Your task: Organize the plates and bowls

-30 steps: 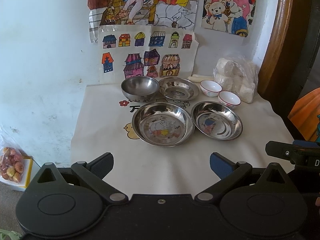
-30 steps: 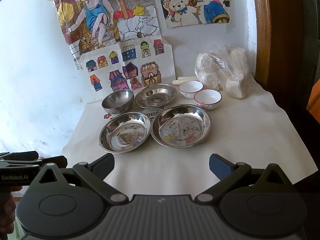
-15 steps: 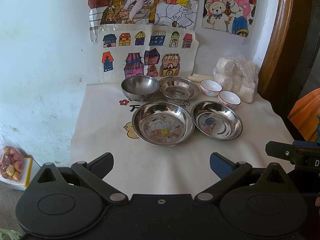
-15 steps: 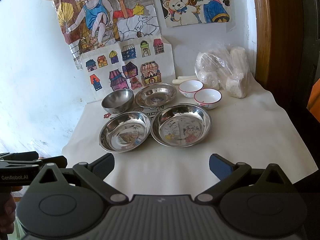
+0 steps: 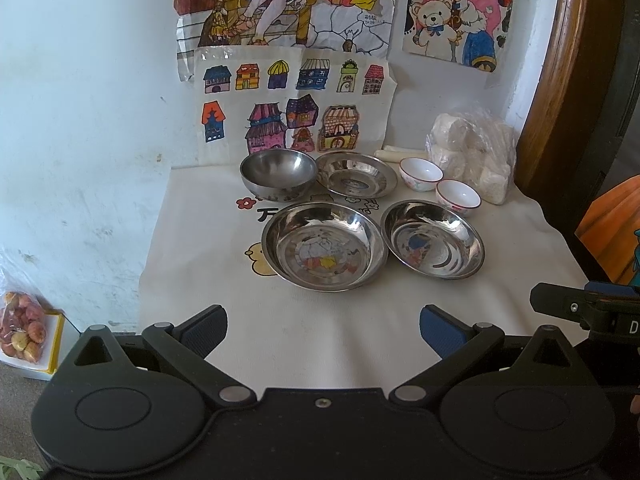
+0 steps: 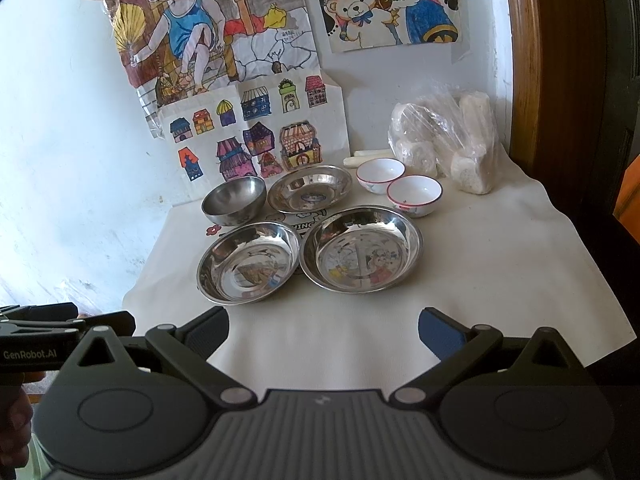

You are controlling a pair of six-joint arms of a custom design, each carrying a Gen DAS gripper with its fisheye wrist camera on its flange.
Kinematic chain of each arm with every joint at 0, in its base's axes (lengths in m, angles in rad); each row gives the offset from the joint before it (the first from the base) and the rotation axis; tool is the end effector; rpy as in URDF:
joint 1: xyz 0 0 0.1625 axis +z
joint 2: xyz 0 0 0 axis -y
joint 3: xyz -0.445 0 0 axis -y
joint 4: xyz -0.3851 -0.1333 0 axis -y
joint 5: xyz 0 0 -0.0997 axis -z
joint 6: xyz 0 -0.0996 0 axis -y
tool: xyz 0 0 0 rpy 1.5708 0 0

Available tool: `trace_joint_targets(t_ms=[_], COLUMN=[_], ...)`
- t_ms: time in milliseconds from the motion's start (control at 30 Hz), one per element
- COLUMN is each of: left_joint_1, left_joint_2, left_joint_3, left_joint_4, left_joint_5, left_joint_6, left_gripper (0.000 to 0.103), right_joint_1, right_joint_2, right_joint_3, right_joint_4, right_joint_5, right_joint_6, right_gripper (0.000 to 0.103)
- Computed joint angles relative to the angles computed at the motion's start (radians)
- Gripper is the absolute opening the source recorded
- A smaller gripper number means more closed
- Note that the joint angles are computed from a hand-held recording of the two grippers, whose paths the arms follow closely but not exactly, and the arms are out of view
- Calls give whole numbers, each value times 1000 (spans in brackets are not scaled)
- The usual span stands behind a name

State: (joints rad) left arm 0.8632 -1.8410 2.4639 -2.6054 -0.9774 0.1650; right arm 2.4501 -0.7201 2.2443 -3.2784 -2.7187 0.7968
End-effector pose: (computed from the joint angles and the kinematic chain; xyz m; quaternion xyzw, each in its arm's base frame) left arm -0.0633 -0.3648 0.3309 0.3414 0.8737 -0.2650 0.2233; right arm 0.3798 -0.2593 0.0493 -0.0152 -0.8376 0.4533 0.3045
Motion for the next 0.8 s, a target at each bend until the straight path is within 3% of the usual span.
trace_joint_targets(t_ms=[533, 800], left_joint_1=[-2, 16], left_joint_2=[39, 137], left_joint_3=[-17, -53], left_joint_4=[20, 44], left_joint_5=[15, 50], left_joint_6=[-29, -106], left_gripper=[102, 102], right_joint_1=[-28, -79], right_joint_2=[-11, -29], right_joint_3=[13, 43], right_joint_4=[-18, -78], right_joint_5=[29, 73], right_joint_6=[-14, -75], right_gripper=[103, 103])
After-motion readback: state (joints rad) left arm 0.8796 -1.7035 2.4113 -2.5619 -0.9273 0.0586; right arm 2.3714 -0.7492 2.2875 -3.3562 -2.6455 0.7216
